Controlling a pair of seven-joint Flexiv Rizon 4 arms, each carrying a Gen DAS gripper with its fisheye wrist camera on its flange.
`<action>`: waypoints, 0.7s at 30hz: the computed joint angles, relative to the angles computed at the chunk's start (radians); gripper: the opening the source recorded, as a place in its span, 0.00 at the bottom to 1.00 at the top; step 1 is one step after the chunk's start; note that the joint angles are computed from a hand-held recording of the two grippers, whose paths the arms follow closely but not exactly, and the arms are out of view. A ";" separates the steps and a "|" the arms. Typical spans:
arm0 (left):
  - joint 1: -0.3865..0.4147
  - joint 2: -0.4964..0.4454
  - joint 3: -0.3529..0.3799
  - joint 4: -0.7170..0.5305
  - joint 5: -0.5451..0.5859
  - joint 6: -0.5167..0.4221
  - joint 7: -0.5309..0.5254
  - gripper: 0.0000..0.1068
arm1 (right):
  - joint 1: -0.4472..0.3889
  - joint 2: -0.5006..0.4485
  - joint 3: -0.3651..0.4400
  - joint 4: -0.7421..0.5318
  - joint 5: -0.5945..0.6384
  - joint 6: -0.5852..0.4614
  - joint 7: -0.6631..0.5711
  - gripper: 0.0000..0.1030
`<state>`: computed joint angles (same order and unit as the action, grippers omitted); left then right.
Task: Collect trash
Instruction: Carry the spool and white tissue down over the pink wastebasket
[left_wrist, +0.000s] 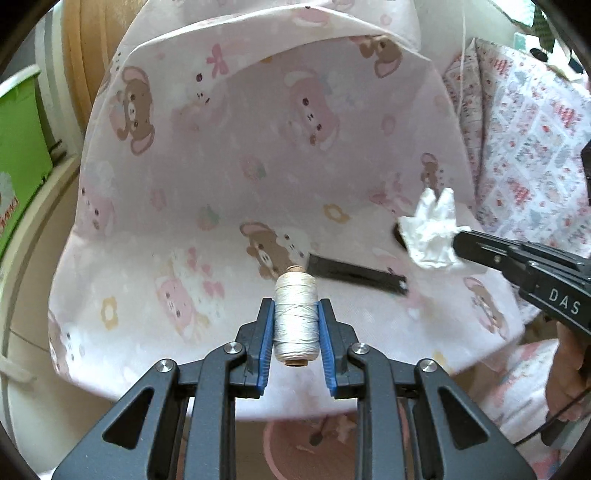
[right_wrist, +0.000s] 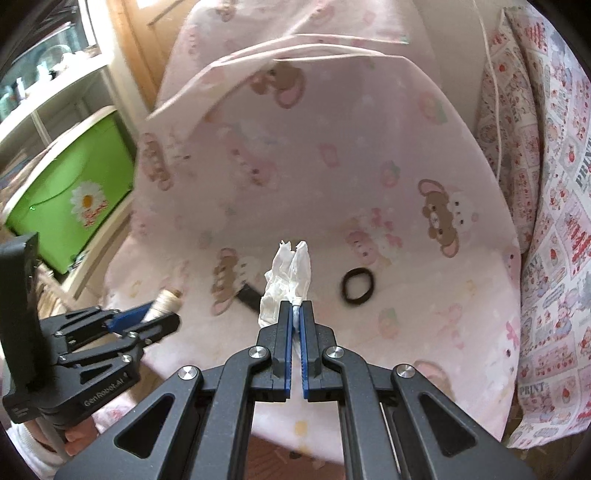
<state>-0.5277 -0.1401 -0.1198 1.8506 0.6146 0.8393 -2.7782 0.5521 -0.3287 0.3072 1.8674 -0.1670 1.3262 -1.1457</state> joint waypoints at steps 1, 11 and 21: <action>-0.002 0.005 -0.002 0.010 -0.008 0.013 -0.005 0.20 | -0.008 0.010 0.017 0.012 0.013 0.006 -0.016 0.04; 0.003 0.023 -0.023 0.104 -0.143 0.099 0.023 0.20 | -0.019 0.108 0.108 0.114 0.161 0.002 -0.133 0.04; 0.023 0.018 -0.034 0.219 -0.376 0.182 0.170 0.20 | 0.026 0.102 0.128 0.093 0.253 -0.156 -0.306 0.04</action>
